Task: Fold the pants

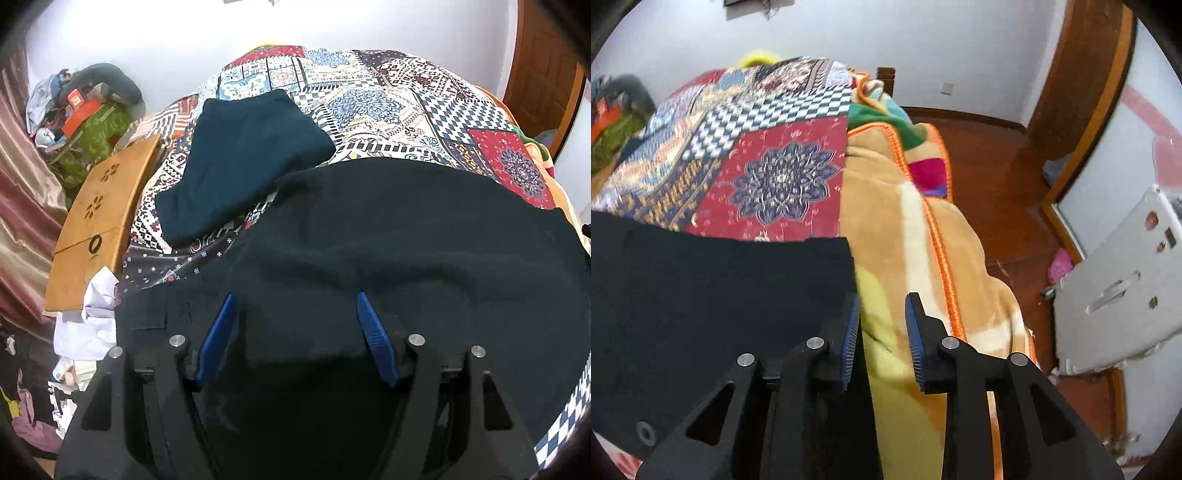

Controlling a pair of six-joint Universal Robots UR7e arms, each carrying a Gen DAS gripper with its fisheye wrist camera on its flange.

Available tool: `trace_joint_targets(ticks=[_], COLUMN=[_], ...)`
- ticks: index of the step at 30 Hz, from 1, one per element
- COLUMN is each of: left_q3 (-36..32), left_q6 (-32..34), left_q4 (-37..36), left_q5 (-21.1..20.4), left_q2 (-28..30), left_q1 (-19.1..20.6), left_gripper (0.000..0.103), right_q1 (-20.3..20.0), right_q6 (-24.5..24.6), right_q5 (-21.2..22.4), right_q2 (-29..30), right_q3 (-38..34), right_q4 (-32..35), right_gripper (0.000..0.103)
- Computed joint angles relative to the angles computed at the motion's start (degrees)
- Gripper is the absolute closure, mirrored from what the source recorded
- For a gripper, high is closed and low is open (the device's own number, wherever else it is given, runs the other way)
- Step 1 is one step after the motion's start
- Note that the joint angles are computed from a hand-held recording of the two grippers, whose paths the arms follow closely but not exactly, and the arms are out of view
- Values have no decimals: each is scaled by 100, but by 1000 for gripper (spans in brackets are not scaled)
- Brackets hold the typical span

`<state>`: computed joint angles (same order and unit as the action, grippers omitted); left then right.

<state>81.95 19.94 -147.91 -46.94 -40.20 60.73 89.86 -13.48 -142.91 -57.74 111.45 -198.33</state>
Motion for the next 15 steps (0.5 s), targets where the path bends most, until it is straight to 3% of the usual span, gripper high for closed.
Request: trace_joint_targets(ticks=[3, 6, 11, 13, 15], left_q3=[-222, -412, -830, -955, -773], left_q6=[-76, 38, 363, 408, 584], left_q4=[483, 624, 741, 990, 743], left_q5=[-56, -413, -591, -534, -392], left_q2=[11, 44, 514, 690, 762], left_q1=[-51, -128, -312, -328, -335], left_gripper=[36, 35, 24, 24, 22], right_q1=[-4, 112, 305, 329, 295], right_q6=[676, 910, 1061, 1181, 1339], right_q5=[816, 1438, 2063, 2167, 2174], right_q2=[-433, -511, -163, 37, 220], right_q3=[233, 311, 57, -56, -148], right_q4=[433, 424, 821, 1035, 1326], right_gripper=[75, 57, 43, 43, 43])
